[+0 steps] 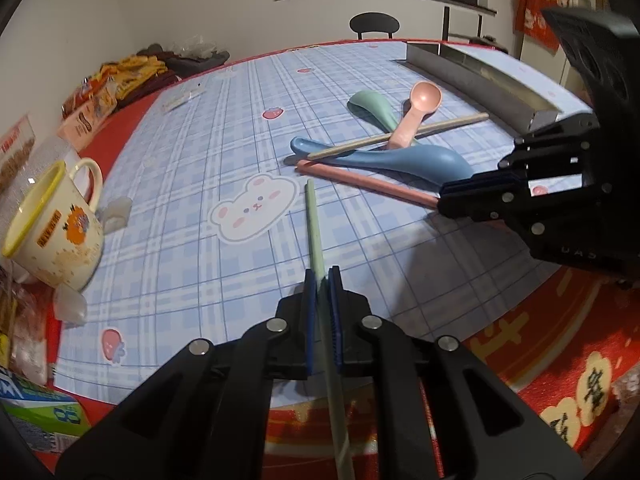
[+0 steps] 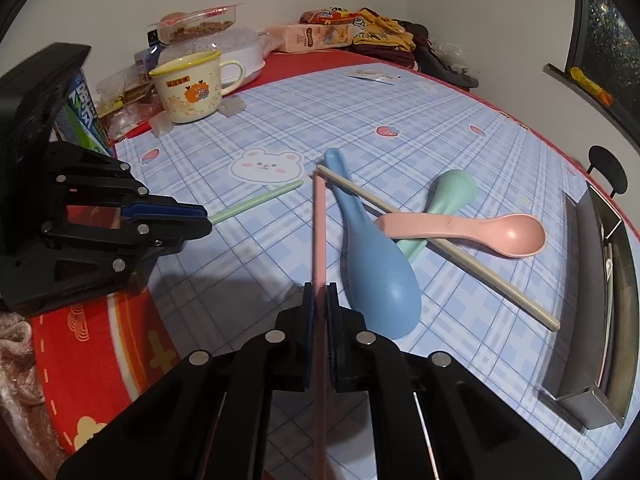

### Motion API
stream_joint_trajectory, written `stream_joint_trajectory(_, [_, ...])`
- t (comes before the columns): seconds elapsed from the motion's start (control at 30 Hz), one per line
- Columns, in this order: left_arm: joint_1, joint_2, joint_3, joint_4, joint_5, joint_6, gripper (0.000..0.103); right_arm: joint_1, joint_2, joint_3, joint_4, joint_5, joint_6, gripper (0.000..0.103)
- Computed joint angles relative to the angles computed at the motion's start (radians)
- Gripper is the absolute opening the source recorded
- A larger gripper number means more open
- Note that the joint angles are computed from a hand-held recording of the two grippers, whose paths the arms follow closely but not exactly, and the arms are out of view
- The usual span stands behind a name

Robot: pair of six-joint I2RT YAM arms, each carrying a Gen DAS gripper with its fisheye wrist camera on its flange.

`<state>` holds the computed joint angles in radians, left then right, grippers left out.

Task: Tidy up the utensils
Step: 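Grasp the green chopstick with the left gripper while the right holds the pink chopstick, then carry the green and pink chopsticks into the steel tray with both grippers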

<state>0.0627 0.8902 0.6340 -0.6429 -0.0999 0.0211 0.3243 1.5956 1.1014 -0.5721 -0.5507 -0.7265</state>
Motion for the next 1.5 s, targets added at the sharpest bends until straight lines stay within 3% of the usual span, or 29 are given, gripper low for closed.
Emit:
stream_joint_trajectory(0.23, [0.105, -0.028, -0.007, 0.001, 0.124, 0.002, 0.01, -0.086, 0.035, 0.056, -0.061, -0.161, 0.01, 0.006])
stream_joint_trajectory(0.5, [0.232, -0.046, -0.011, 0.004, 0.263, -0.002, 0.01, -0.094, 0.015, 0.045, -0.077, -0.205, -0.029, 0.006])
stream_joint_trajectory(0.8, [0.264, -0.086, -0.015, -0.005, 0.287, -0.007, 0.01, -0.125, 0.024, 0.06, -0.099, -0.256, -0.026, 0.006])
stream_joint_trajectory(1.07, [0.409, -0.086, 0.032, -0.065, 0.496, -0.001, 0.01, -0.186, 0.045, 0.097, -0.116, -0.337, 0.017, 0.006])
stream_joint_trajectory(1.27, [0.383, -0.089, 0.068, -0.067, 0.575, -0.06, 0.01, -0.213, 0.081, 0.136, -0.127, -0.366, 0.074, 0.006])
stream_joint_trajectory(1.4, [0.321, -0.062, 0.084, -0.038, 0.566, -0.1, 0.01, -0.218, 0.075, 0.127, -0.101, -0.366, 0.103, 0.006])
stream_joint_trajectory(1.5, [0.239, -0.018, 0.085, -0.003, 0.465, -0.114, 0.01, -0.212, 0.076, 0.123, -0.088, -0.34, 0.116, 0.006])
